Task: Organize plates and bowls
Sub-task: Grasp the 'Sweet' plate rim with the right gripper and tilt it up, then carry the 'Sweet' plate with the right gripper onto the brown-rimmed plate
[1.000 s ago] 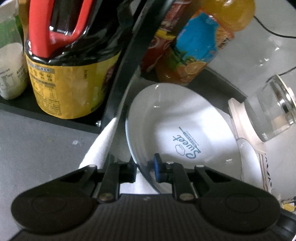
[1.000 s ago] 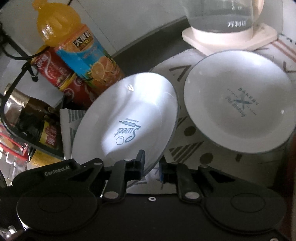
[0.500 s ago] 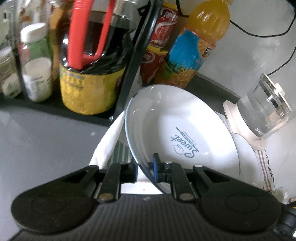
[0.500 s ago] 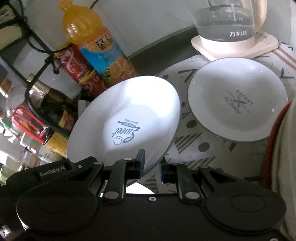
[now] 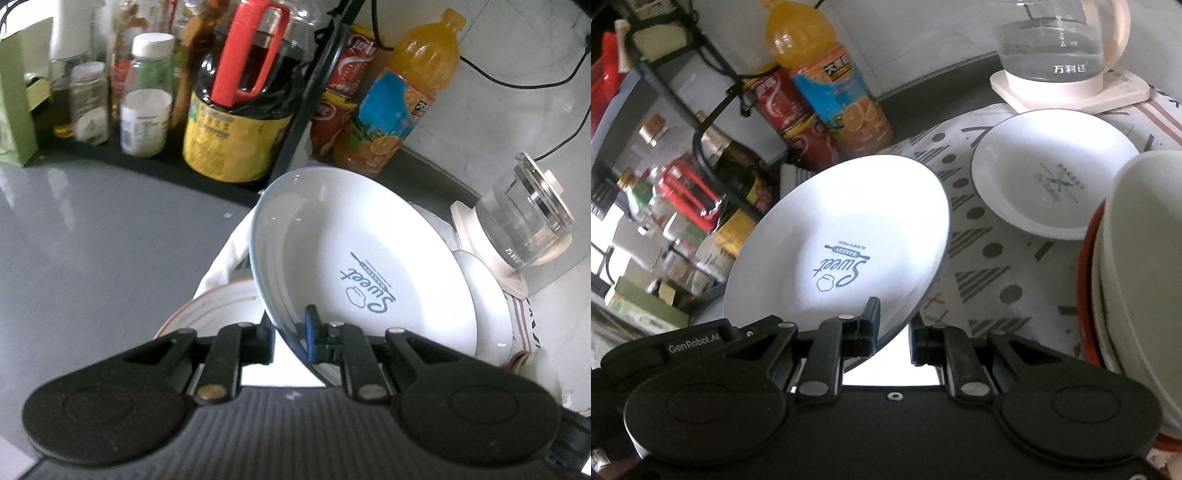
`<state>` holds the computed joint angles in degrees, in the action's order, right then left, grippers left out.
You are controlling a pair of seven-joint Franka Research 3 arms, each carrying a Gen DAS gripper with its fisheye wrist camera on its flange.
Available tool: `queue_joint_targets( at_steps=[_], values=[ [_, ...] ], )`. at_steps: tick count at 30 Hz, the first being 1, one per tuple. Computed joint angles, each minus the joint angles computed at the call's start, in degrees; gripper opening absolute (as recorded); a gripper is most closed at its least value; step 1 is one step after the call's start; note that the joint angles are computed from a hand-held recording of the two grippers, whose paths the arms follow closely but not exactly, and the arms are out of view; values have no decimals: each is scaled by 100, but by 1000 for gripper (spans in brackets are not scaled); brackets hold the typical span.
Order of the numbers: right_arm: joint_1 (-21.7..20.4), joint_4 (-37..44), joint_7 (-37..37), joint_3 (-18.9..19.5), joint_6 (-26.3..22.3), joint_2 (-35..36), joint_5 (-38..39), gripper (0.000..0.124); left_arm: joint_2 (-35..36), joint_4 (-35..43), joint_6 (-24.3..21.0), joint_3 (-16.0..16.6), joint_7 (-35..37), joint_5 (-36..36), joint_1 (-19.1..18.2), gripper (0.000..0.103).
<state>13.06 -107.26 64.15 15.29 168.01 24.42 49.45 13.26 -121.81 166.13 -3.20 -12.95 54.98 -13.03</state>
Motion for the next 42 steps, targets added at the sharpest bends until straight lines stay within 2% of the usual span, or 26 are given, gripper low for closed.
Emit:
queue_joint_targets(
  at_steps=[10, 23, 30, 34, 37, 42],
  values=[
    [-89, -570, -983, 163, 114, -426, 503, 15, -459, -540, -244, -193, -915, 502, -75, 14],
    [147, -1036, -1684, -63, -33, -827, 1047, 15, -860, -1049, -381, -545, -1535, 588, 21, 14],
    [298, -1120, -1514, -227, -115, -885, 911, 15, -921, -1172, -383, -633, -1268, 224, 72, 15],
    [357, -1133, -1219, -304, -150, -895, 736, 15, -940, -1286, -127, -633, -889, -145, 151, 16],
    [431, -1163, -990, -351, -80, -906, 479, 15, -906, -1328, -65, -675, -274, -775, 193, 19],
    [474, -1185, -688, -366, -40, -884, 121, 14, -889, -1470, -15, -791, 1090, -2410, 286, 24]
  ],
)
